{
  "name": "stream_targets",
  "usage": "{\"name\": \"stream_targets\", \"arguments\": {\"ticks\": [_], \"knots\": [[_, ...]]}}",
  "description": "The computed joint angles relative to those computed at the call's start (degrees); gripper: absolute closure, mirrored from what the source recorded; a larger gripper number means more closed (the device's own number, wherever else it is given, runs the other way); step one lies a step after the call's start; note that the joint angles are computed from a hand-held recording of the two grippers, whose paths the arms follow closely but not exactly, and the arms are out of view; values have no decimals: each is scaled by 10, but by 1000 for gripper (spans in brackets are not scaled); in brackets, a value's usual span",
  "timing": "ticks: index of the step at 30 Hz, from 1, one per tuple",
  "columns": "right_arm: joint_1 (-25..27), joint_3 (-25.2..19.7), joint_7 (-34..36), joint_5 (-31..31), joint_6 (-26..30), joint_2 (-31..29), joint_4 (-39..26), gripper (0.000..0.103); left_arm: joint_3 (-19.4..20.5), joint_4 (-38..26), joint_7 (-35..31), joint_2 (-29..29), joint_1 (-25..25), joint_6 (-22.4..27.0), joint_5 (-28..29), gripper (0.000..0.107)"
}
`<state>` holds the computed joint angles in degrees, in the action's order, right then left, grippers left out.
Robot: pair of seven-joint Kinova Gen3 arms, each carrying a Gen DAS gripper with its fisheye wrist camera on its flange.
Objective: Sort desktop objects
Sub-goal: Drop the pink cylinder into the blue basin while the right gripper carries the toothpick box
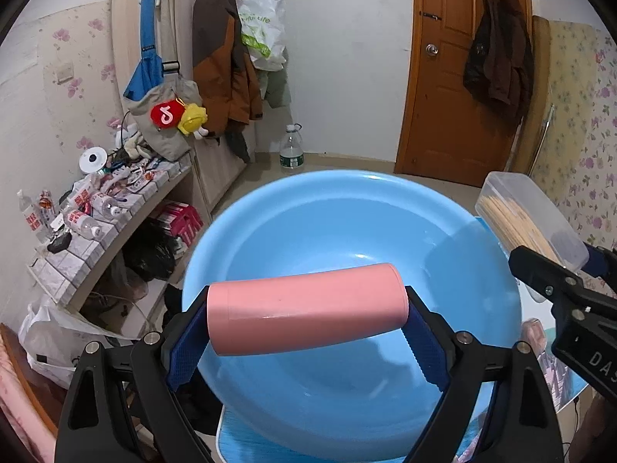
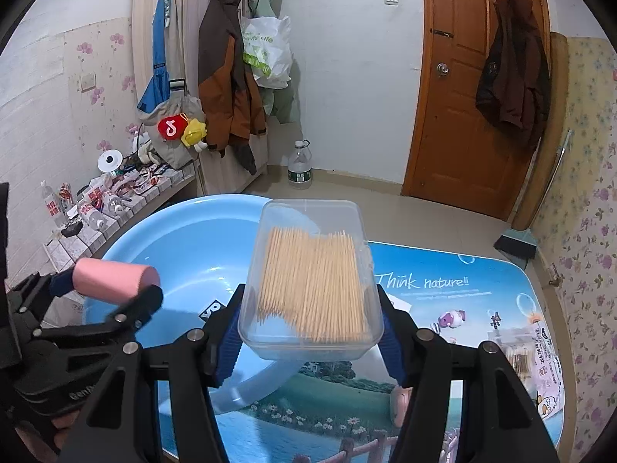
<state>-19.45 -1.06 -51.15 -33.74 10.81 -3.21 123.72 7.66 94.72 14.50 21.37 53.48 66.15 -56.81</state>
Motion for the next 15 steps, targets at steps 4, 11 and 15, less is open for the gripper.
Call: {"name": "stream_targets", "arguments": {"ticks": [4,11,15], "knots": [[-1,7,20,-18,0,2,2,41,-1,1,-1,4,-4,-5,6,17],[4,8,56,-49,3,2,9,41,-3,-3,-12,8,-4,-10,14,17],[6,9,64,-56,2,1,12,41,-4,1,-11,6,-6,-19,21,16]]}}
